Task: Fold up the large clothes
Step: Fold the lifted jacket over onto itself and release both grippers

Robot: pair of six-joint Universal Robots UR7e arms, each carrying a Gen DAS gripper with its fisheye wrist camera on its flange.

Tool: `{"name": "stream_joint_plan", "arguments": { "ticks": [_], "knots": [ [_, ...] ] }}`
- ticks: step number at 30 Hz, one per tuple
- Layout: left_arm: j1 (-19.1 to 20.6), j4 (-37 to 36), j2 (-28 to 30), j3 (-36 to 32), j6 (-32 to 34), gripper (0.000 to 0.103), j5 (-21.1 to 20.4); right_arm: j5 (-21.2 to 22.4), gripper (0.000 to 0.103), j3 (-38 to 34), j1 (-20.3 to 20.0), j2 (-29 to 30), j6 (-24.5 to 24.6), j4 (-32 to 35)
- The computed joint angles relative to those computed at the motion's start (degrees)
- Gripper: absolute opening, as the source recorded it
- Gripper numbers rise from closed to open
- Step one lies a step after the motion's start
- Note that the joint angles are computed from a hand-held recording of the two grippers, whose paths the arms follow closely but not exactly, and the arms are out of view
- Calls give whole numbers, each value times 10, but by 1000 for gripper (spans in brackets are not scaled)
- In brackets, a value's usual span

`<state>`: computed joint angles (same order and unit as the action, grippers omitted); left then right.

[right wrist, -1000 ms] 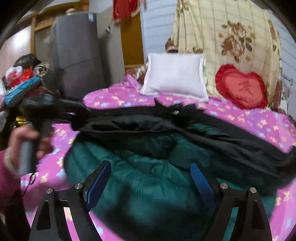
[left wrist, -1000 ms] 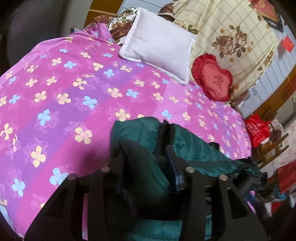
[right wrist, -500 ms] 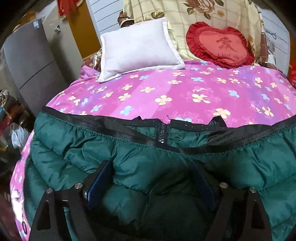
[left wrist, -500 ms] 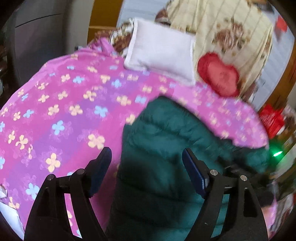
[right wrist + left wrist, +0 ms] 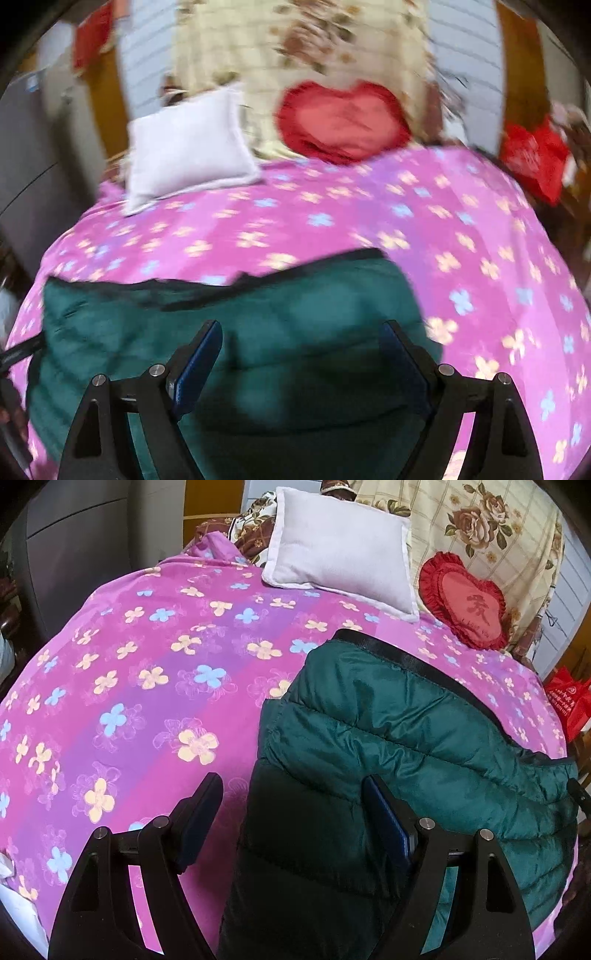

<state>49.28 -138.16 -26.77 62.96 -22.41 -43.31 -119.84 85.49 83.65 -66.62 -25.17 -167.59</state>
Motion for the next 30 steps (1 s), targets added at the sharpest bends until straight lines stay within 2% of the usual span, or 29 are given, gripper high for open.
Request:
{"name": "stream_joint_plan", "arguments": {
  "ticks": [4,7,10,13,16,17,20,22,26,30],
  "knots": [
    [2,8,8,-11,6,80,4,1,86,-41,-29,23,49,69],
    [5,6,11,-15,8,82,2,20,88,-53,-40,34,61,74],
    [8,10,12,-18,5,83,-4,14,89,-56,-38,37,64,74],
    [10,15,9,-17,-6,83,-12,-6,88,-34,-26,25,53,44],
    [8,17,8,-16,-6,83,-9,18,88,15,-10,-7,40,-20],
    [7,18,8,-15,-8,83,-8,24,88,21,-4,-12,37,-23],
    [5,20,4,-11,-16,83,-6,56,88,31,23,-17,18,12],
    [5,20,2,-7,-18,83,-6,64,88,24,43,-3,1,38],
    [4,15,-1,1,-20,83,-6,99,88,7,63,34,-1,79],
    [3,7,-2,6,-8,83,0,89,88,-29,80,92,-9,87]
  ]
}}
